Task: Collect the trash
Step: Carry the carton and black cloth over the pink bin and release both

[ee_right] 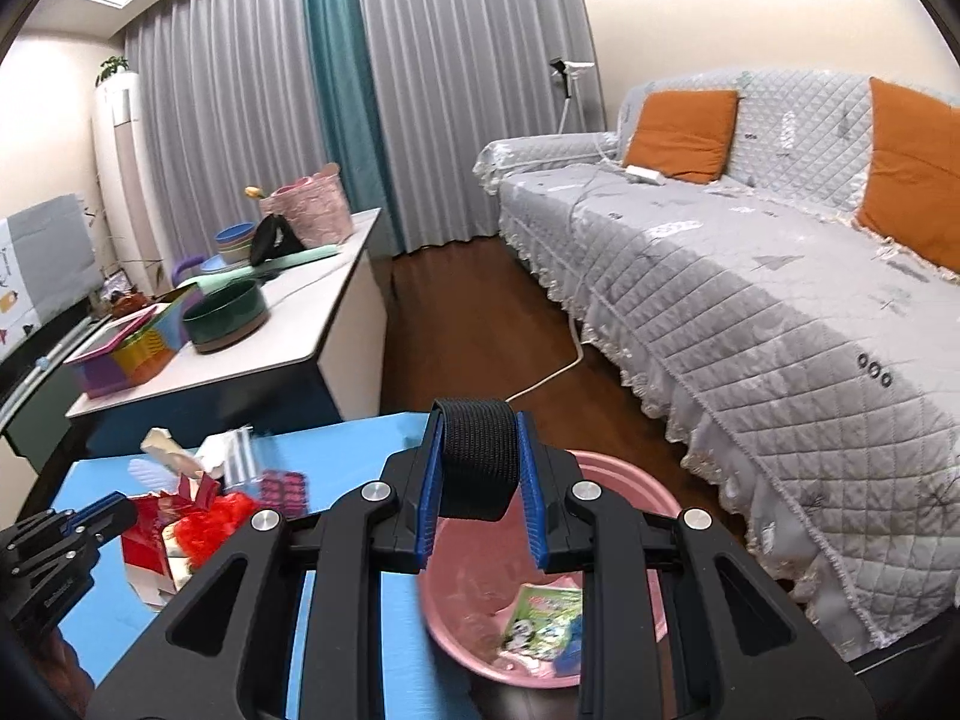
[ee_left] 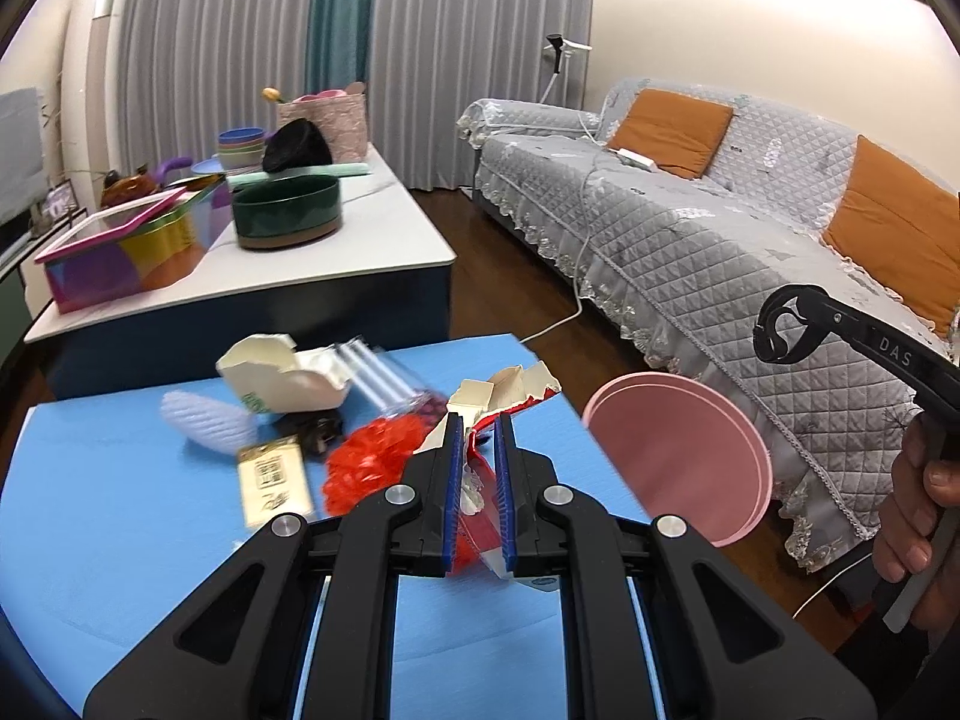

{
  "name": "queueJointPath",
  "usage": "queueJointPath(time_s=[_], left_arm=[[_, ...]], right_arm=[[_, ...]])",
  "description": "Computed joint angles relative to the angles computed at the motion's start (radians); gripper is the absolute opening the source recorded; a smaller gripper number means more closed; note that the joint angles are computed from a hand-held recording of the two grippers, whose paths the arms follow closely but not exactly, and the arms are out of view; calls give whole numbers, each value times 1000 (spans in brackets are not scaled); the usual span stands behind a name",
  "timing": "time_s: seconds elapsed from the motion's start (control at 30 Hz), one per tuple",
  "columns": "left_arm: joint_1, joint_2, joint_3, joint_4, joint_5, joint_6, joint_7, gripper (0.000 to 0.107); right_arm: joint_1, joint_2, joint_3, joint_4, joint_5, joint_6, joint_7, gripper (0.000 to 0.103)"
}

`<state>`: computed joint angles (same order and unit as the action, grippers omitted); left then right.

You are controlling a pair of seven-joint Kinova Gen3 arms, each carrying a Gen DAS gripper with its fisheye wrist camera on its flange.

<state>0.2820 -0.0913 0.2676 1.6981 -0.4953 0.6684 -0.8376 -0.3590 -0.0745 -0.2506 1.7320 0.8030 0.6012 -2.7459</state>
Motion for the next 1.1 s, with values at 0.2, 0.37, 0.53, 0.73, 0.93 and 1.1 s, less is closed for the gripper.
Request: queueJointPath(time_s=[0.2, 0.37, 0.53, 0.73, 0.93, 1.1], left_arm=[[35, 47, 4, -55, -11, -3, -6, 10], [77, 96, -15, -105, -11, -6, -23, 10], [128, 159, -43, -167, 3, -6, -48, 10], [183, 227, -81, -235, 40, -15, -91, 10], [230, 288, -118, -294, 70, -17, -123, 10], [247, 329, -138, -331, 105, -15, -158, 10]], right_arm=[[29, -5, 20, -5, 14, 6, -4, 24], [45, 2, 28, -12, 15, 13, -5, 24], [49, 12, 39, -19, -4, 19, 18, 24], [44, 33, 58, -30, -31, 33, 50, 24], [40, 57, 83, -39, -76, 31, 90, 24], [38, 71, 102, -39, -98, 27, 112, 24]])
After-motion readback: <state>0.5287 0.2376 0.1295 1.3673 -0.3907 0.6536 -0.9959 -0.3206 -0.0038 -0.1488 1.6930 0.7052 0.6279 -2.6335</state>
